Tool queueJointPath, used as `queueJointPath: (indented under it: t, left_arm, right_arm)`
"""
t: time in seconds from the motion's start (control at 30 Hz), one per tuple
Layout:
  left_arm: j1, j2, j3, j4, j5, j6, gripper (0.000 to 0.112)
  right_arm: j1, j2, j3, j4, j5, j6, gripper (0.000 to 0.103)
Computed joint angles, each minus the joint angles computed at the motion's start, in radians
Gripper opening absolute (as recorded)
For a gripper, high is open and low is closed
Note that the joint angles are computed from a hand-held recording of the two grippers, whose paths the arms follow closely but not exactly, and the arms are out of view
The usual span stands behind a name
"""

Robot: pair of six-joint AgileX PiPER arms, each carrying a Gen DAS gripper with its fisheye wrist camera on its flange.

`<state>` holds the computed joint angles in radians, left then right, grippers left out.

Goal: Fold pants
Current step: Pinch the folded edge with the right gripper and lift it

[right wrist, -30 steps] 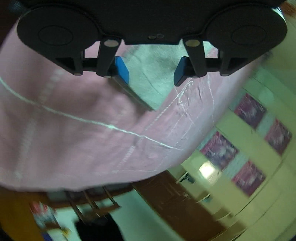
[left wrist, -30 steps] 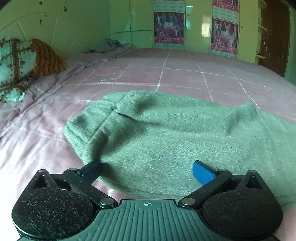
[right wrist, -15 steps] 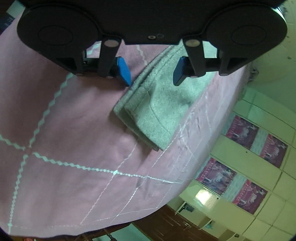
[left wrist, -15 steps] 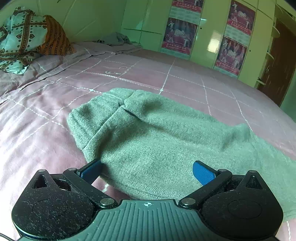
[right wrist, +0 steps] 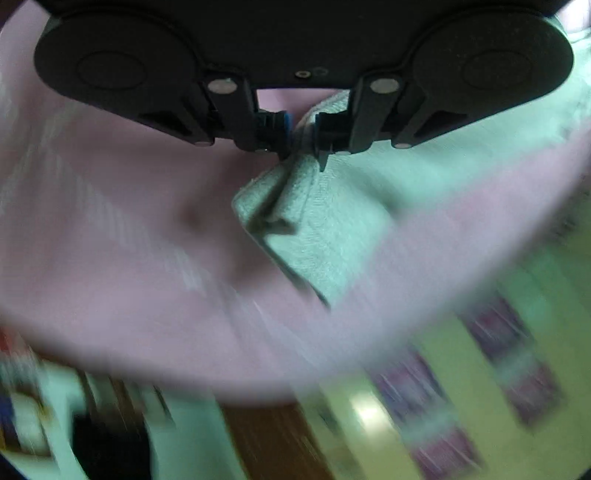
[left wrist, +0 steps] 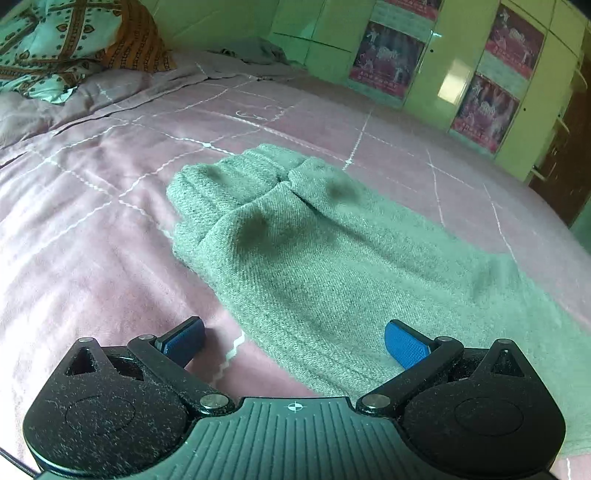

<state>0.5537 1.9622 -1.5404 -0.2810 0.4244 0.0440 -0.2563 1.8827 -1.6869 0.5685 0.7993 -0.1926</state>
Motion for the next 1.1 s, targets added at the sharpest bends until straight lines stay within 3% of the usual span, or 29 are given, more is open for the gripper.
queueJointPath:
  t: [0.07, 0.13, 0.27, 0.37, 0.57, 0.7, 0.77, 0.87, 1.1]
  left_arm:
    - [0.000, 0.001, 0.002, -0.005, -0.006, 0.001, 0.103]
    - [-0.001, 0.005, 0.001, 0.001, -0.012, -0.006, 0.103]
    - [0.001, -0.033, 0.064, -0.046, -0.090, 0.025, 0.103]
    - [0.022, -0.041, 0.075, -0.095, -0.087, 0.039, 0.103]
    - [0.022, -0.054, 0.056, -0.043, -0.012, 0.013, 0.103]
    - [0.038, -0.082, 0.083, -0.146, 0.000, 0.114, 0.103]
    - [0.054, -0.085, 0.083, -0.253, 0.033, 0.231, 0.103]
    - [0.061, -0.090, 0.079, -0.268, 0.069, 0.257, 0.103]
    - [0.059, -0.161, 0.145, -0.289, 0.085, 0.315, 0.103]
  right_arm:
    - [-0.031, 0.007, -0.018, 0.063, 0.046, 0.003, 0.011]
    - [-0.007, -0.040, 0.039, 0.031, -0.005, -0.023, 0.012]
    - [-0.025, -0.053, 0.053, 0.054, 0.005, 0.029, 0.012]
    - [-0.020, -0.052, 0.050, 0.028, -0.010, 0.116, 0.014]
    - [0.092, -0.003, -0.026, -0.192, -0.097, 0.387, 0.012]
    - [0.192, 0.004, -0.098, -0.352, -0.137, 0.549, 0.012]
    - [0.268, 0.028, -0.182, -0.459, -0.126, 0.627, 0.012]
    - [0.383, 0.097, -0.337, -0.537, -0.093, 0.650, 0.012]
    - [0.653, 0.387, -0.807, -0.435, 0.086, 0.510, 0.012]
